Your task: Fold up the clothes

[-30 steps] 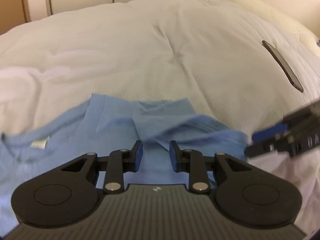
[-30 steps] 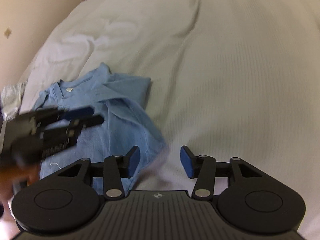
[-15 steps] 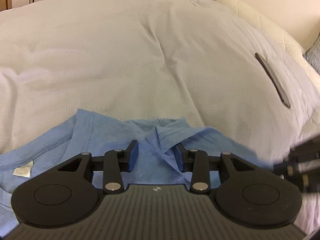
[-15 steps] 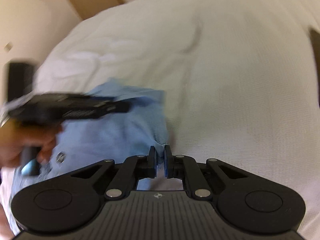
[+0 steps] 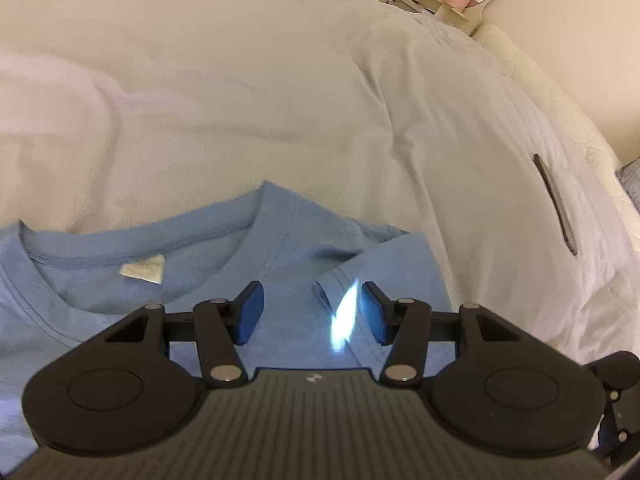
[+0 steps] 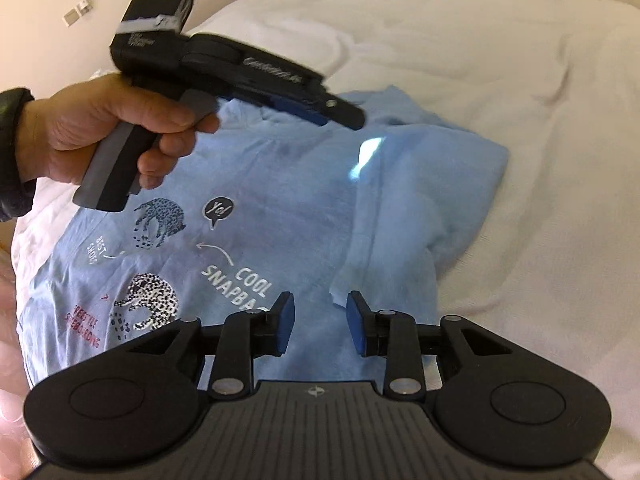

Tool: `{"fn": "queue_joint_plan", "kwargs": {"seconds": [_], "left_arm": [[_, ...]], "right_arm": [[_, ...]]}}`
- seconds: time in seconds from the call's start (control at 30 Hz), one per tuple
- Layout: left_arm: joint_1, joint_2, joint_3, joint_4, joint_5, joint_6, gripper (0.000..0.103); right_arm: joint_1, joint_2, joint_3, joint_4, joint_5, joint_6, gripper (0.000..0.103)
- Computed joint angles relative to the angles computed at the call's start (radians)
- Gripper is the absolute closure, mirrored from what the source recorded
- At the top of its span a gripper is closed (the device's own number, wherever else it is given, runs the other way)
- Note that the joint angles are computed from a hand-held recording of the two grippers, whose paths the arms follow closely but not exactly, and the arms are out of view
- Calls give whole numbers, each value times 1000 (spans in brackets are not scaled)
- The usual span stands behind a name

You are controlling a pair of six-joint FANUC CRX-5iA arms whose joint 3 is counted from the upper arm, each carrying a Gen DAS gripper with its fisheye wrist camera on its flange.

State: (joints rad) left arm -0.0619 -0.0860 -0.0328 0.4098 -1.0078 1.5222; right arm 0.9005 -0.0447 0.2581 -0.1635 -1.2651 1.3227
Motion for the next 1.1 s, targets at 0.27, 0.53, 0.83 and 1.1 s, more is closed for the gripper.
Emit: {"fn": "queue_joint_plan", "kwargs": {"seconds": [0.27,0.53,0.83,1.1], "left_arm": [[-43,85,35,52,9,-108,65],[-76,168,159,-7,-19,-186,93],[-60,165,176,-28,-70,-192,81],[-97,16,60,-115,-45,-117,81]], "right_arm": [[5,-31,-74,120,16,-139,66],[13,-30,-109,95,24,-168,66],[-18,-16,-89,176,104,-239,66],[-77,151,16,254,209,-179,66]]}}
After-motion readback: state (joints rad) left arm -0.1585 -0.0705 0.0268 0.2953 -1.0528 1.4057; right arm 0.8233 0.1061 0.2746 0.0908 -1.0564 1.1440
